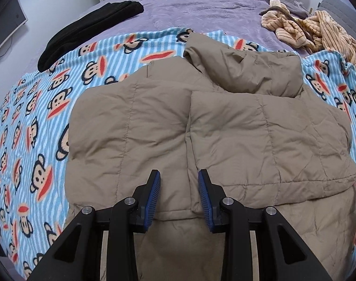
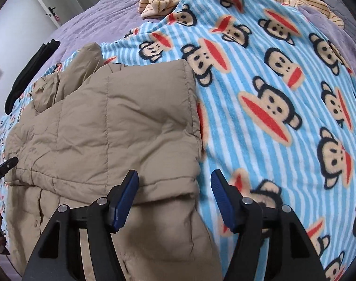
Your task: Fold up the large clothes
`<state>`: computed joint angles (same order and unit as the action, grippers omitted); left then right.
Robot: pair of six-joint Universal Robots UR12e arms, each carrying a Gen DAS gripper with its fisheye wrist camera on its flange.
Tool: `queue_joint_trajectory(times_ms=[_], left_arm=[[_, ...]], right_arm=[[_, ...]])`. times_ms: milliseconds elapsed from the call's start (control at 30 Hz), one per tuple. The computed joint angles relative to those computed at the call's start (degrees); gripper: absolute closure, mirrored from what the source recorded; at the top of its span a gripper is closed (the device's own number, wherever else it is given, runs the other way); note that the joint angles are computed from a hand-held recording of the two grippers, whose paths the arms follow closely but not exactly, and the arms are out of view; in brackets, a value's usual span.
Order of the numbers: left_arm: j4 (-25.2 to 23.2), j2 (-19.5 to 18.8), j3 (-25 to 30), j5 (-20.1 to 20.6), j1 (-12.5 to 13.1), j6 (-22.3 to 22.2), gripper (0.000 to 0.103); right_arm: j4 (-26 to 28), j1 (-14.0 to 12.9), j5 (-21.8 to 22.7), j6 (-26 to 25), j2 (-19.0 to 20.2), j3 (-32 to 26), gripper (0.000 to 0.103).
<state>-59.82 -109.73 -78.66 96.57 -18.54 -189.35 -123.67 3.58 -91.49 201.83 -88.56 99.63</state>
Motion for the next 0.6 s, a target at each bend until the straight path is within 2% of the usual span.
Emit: queue_joint_trajectory(times_ms=[167,233,267,333,600], left_arm=[[-1.29,1.5,-1.25,-0.06,-0.37,-0.75,0.067],[-1.54,2.11,-1.8,0.74,-0.68,-1.26,0.026],[-1.02,2.55,-2.33,1.84,-0.96,-2.02,0.0],[1.55,3.66,-3.93,3.23,-1.43,-2.35,0.0],[-1.18,5.87,-6.04,5.75,-2.22,-4.55,0.0]], right_arm=[[1.45,0.41,1.28,2.64,-2.25,1.08,0.033],[2.02,0.84,1.64,2.48,-2.65,1.22,0.032],[2.25,0.93,2.12,2.31,-2.81,1.3,0.031],[2.64,1.11,3.07,2.35,-3.21,1.53,0.029],[2.5,1.77,6.51,2.73,-4.22,2.49,0.028]])
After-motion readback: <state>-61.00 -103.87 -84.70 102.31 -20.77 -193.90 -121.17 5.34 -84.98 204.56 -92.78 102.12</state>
